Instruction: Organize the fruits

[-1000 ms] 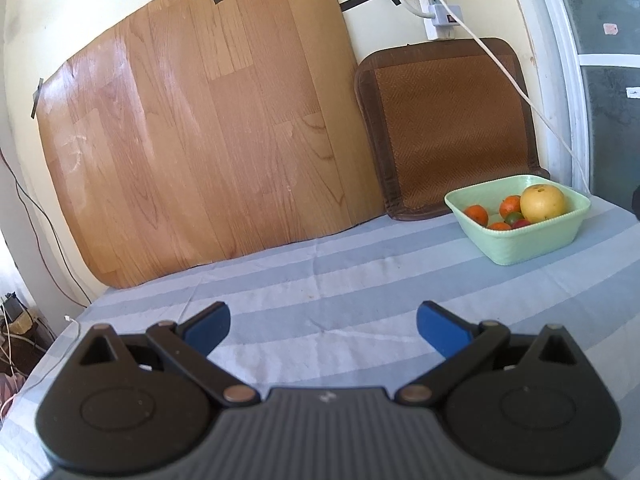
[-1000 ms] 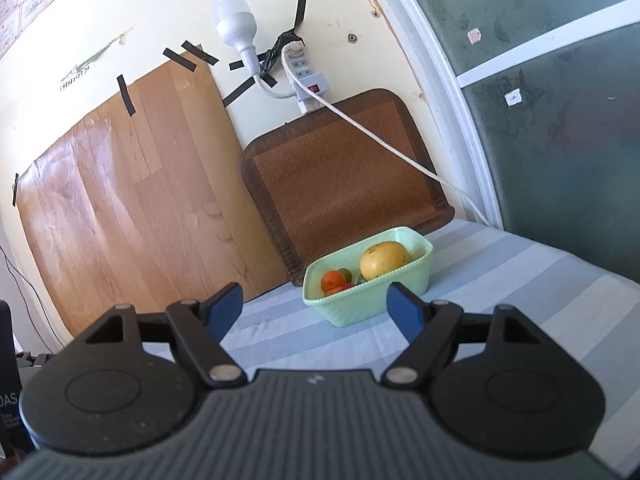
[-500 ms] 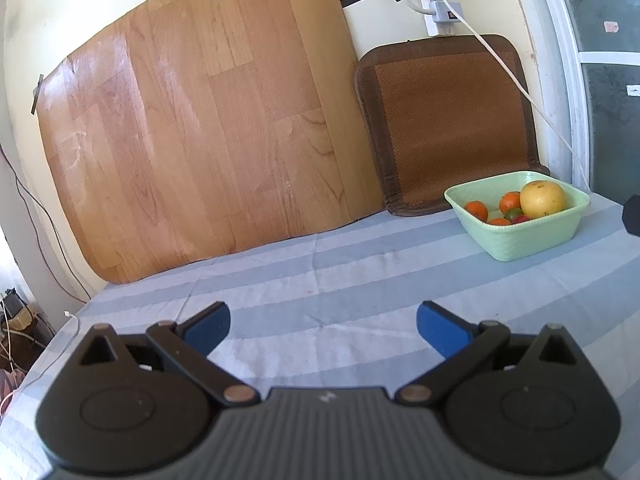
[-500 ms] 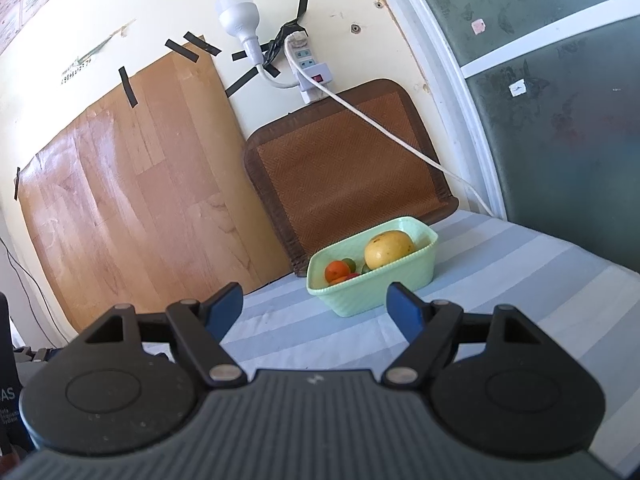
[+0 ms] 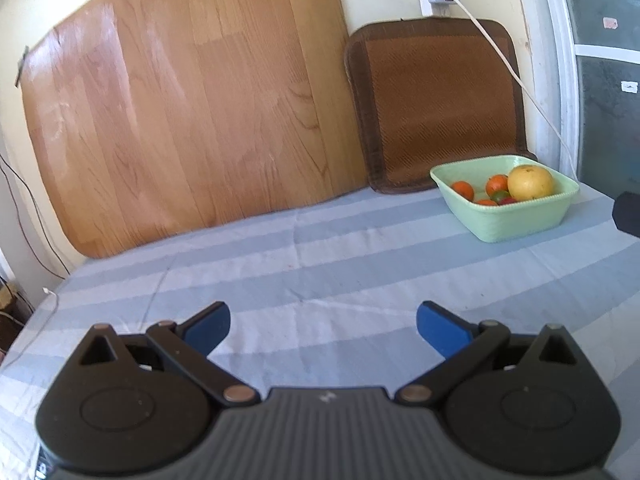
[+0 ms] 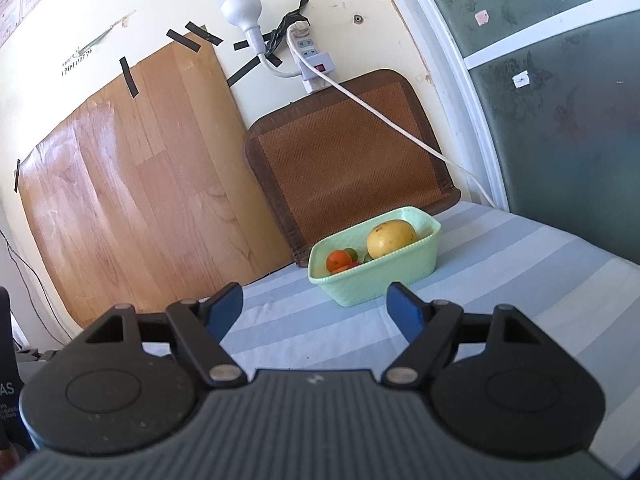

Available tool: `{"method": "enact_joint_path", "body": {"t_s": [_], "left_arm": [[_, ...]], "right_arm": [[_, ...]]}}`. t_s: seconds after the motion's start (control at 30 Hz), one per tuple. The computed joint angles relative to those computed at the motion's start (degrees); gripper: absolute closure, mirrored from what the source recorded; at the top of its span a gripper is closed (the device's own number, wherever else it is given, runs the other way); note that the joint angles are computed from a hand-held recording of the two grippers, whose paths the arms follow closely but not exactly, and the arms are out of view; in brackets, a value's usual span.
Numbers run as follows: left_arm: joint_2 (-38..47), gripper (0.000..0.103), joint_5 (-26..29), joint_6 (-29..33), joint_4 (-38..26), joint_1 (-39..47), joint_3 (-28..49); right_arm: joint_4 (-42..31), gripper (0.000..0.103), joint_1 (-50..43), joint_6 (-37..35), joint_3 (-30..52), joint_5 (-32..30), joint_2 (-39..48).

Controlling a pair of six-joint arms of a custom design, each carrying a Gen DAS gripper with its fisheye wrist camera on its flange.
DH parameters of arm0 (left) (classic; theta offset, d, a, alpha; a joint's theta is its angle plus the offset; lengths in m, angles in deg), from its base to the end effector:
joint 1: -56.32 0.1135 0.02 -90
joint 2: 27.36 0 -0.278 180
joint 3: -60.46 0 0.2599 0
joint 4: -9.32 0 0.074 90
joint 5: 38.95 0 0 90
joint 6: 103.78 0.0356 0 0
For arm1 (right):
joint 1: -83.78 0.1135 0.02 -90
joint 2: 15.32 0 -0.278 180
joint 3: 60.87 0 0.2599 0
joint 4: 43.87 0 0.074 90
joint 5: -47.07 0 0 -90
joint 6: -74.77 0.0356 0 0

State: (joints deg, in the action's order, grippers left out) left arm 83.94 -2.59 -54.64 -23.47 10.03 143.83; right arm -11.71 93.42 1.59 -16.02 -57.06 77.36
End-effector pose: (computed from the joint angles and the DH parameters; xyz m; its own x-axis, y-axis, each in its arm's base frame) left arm 0.2951 -0.2672 0.1678 -0.5582 0.0226 -0.8294 -0.2760 0.9376 0.2113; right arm 0.3061 0.0608 0.1693 -0.3689 0.2220 -0.9026 -0.3002 0.8906 0.3417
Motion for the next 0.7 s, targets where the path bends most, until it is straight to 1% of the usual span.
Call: {"method": "enact_joint_path", "body": {"t_s": [0.23, 0.7], "left_arm": [[-0.17, 0.0, 3.64, -0.54, 0.47, 0.7, -0.3], [0.34, 0.0, 3.15, -0.98, 0.51, 0.67, -0.29]], "right_arm": [[-0.04, 0.022, 0.12, -0.26, 0.01, 0.01, 0.19], [-0.38, 0.022, 0.24, -0.41, 0.24, 0.18, 0.55]]}}
